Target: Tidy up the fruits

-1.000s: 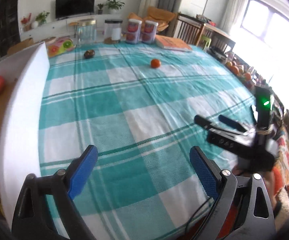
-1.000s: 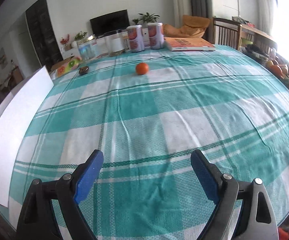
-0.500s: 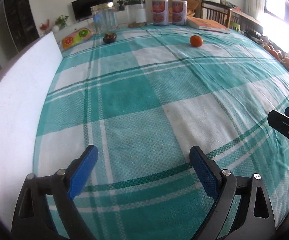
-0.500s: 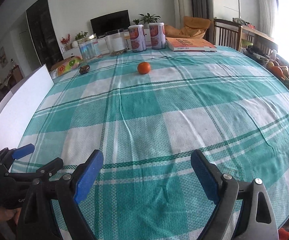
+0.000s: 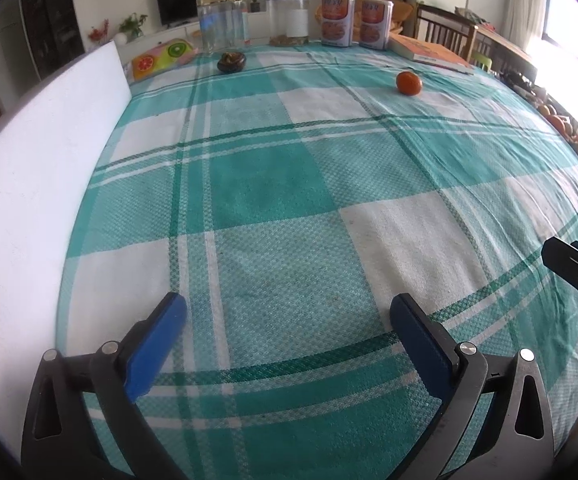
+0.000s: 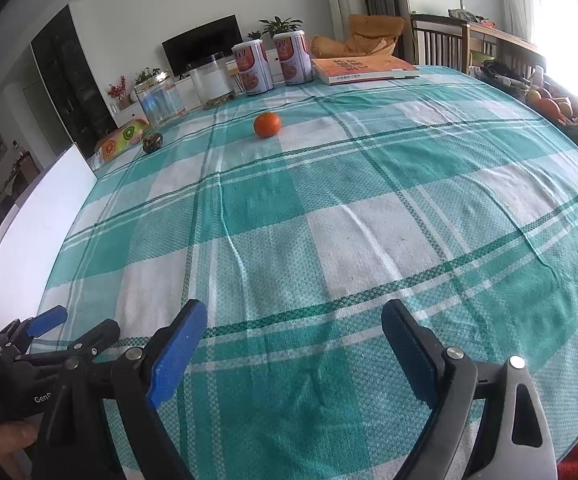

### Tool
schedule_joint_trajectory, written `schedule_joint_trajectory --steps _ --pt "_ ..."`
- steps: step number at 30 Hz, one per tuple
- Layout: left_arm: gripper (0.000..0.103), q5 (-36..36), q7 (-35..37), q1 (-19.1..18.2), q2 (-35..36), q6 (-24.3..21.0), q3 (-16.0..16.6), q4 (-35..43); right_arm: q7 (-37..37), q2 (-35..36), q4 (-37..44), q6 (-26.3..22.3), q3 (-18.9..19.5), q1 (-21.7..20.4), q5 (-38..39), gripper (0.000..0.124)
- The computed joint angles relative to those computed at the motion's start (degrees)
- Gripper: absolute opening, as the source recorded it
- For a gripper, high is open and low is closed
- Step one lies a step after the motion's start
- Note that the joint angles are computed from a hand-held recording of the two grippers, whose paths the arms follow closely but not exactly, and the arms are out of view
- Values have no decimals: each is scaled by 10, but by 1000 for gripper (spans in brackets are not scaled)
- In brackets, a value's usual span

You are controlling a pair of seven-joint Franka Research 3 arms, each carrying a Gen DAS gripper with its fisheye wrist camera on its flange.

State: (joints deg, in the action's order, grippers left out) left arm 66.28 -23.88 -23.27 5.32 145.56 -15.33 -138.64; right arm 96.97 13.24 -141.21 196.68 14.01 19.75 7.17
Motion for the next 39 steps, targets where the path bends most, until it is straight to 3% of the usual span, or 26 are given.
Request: schedule_joint_trajectory --steps 2,4,11,13,16,18,20,21,22,25,32,33,34,39 --pt "102 -24 22 6 -1 13 2 1 9 1 0 -1 11 -14 -11 89" --pt "101 -39 30 20 -3 56 12 3 23 3 1 -2 25 -33 -29 89" --pt "100 150 -219 73 13 160 59 68 86 13 3 -4 92 -121 -112 89" --pt "100 160 -230 95 39 176 72 102 114 19 5 -3 118 -158 -147 89" --pt "99 72 -106 127 84 183 86 149 156 31 9 -5 161 -217 -203 89" --pt "99 -9 16 139 110 151 89 181 180 43 15 -10 191 -255 -235 89" --pt "98 -51 95 141 133 121 99 213 187 47 19 -13 197 -263 -245 90" --pt "95 -72 128 144 145 115 103 227 186 47 21 -15 194 -258 -244 91" --pt "84 -92 152 148 156 114 108 239 183 48 23 -18 192 -255 -244 92" --pt "70 -162 212 168 188 145 112 262 172 50 28 -24 194 -251 -243 94" --pt "69 -171 234 119 227 129 169 309 153 59 30 -25 214 -266 -231 97" --pt "62 -172 246 116 230 121 169 314 152 59 31 -25 215 -267 -230 97" --pt "44 -168 256 109 231 104 172 320 150 59 31 -25 214 -266 -228 98" --pt "44 -102 200 78 206 102 190 288 140 58 32 -24 203 -250 -214 98"
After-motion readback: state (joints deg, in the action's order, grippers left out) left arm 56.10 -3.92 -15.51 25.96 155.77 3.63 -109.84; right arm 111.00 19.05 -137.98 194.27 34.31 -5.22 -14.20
